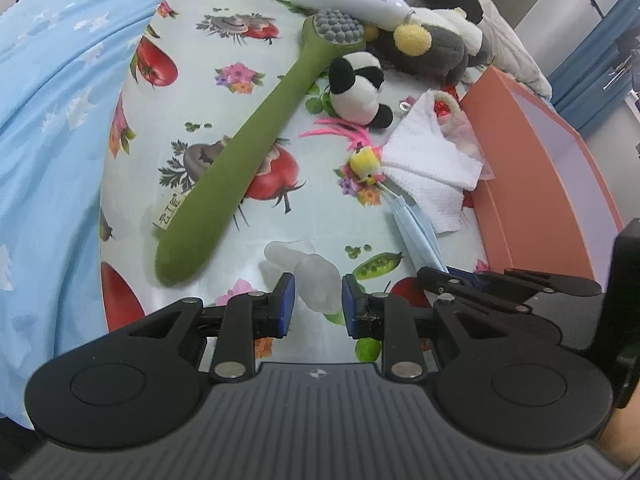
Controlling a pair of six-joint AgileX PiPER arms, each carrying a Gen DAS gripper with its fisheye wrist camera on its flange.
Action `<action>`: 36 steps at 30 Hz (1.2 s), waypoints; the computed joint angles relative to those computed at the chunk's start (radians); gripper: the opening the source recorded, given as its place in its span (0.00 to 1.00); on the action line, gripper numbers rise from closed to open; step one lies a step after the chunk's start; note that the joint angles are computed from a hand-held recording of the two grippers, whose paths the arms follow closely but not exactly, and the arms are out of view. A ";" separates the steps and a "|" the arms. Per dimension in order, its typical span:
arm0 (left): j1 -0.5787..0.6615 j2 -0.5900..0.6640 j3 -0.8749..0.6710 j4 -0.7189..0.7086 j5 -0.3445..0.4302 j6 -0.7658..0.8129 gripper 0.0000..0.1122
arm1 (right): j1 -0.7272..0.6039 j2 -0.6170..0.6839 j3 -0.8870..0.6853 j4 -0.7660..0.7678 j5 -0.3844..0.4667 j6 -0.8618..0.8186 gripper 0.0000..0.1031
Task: Organize soft objects
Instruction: 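Lift the face mask with the right gripper off the sheet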
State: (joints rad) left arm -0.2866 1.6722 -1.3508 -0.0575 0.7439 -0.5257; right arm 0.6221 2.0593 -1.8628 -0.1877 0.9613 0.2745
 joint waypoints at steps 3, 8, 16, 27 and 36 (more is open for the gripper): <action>-0.004 -0.022 0.002 0.003 -0.006 -0.002 0.25 | 0.000 -0.037 0.001 0.009 0.003 -0.005 0.08; -0.025 -0.089 0.027 0.035 -0.023 -0.031 0.25 | 0.017 -0.119 0.017 0.006 0.003 0.028 0.08; -0.047 -0.255 0.148 0.059 -0.064 -0.094 0.25 | 0.044 -0.250 0.099 0.032 0.006 0.098 0.08; -0.025 -0.474 0.288 0.058 -0.100 -0.116 0.25 | 0.021 -0.295 0.095 0.249 0.009 0.133 0.08; -0.009 -0.453 0.309 0.017 -0.099 -0.104 0.25 | 0.118 -0.290 0.122 0.052 -0.025 0.130 0.08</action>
State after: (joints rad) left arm -0.2957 1.2197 -1.0419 -0.0400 0.6449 -0.6295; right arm 0.7402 1.7696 -1.7411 -0.1357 0.9359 0.4050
